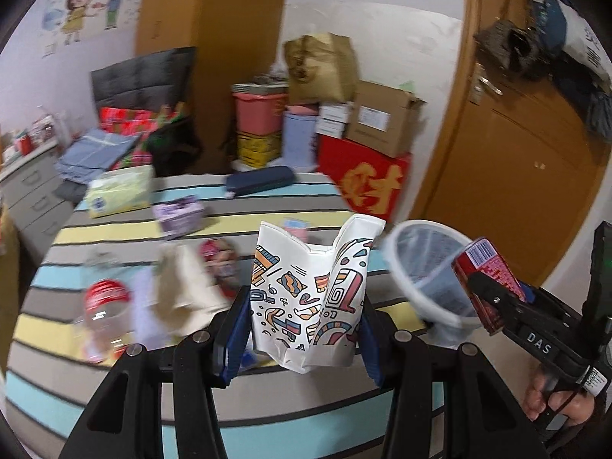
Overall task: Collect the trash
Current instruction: 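Carry the paper cup and red can to the wastebasket and release both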
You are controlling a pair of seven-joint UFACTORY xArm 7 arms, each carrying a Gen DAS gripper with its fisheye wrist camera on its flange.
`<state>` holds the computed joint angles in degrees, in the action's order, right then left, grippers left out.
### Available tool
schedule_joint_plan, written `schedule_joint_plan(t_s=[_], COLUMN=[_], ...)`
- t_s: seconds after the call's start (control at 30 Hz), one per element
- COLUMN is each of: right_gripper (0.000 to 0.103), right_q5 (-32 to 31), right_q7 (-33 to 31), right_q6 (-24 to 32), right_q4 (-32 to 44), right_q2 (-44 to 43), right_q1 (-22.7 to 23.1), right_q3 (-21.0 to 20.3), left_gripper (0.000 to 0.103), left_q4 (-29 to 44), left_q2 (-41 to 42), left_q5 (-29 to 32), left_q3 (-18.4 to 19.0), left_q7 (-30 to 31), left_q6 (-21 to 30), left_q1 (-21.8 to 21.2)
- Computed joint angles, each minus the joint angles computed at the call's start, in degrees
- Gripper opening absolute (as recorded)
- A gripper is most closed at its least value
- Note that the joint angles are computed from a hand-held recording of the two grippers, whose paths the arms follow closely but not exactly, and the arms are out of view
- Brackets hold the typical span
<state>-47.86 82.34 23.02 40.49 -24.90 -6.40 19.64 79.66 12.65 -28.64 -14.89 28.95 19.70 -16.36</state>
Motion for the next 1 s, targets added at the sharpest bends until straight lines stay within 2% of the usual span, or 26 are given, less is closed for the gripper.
schedule_joint_plan(t_s=[0.33, 0.57, 0.73, 0.87, 0.93, 1.0], right_gripper=[0.055, 0.055, 0.055, 0.055, 0.055, 0.055], right_q5=[5.1, 10.8, 15.3, 19.0, 19.2, 19.2], right_q7=[-7.3, -15.3, -21.6, -26.7, -27.2, -27.0], right_q6=[0.3, -4.7, -4.4, -4.3, -3.8, -3.5], right_q4=[-4.6, -7.1, -6.7, -6.5, -6.4, -6.6], right_q2=[-3.6, -1.9, 0.5, 1.8, 2.2, 2.1], right_q1=[-2.4, -4.6, -5.4, -4.9, -5.8, -6.6], right_q3=[-5.1, -9.3, -10.7, -12.3, -11.7, -11.4], left_gripper=[0.051, 0.051, 0.051, 0.053, 0.055, 0.065], left_q4=[11.7, 23.9, 35.3, 39.3, 41.3, 42.7], left_q2=[9.9, 19.4, 27.7, 30.8, 32.1, 33.0], left_q5=[6.8, 14.4, 17.9, 18.8, 19.3, 18.9], left_q3=[-2.3, -1.2, 0.0, 0.4, 0.6, 0.3], left_q7=[-4.8, -10.4, -13.6, -14.5, -14.6, -14.6], left_q6=[4.2, 9.2, 15.0, 16.4, 17.5, 18.1], left_q1=[-6.7, -12.7, -16.3, -17.6, -18.0, -18.0])
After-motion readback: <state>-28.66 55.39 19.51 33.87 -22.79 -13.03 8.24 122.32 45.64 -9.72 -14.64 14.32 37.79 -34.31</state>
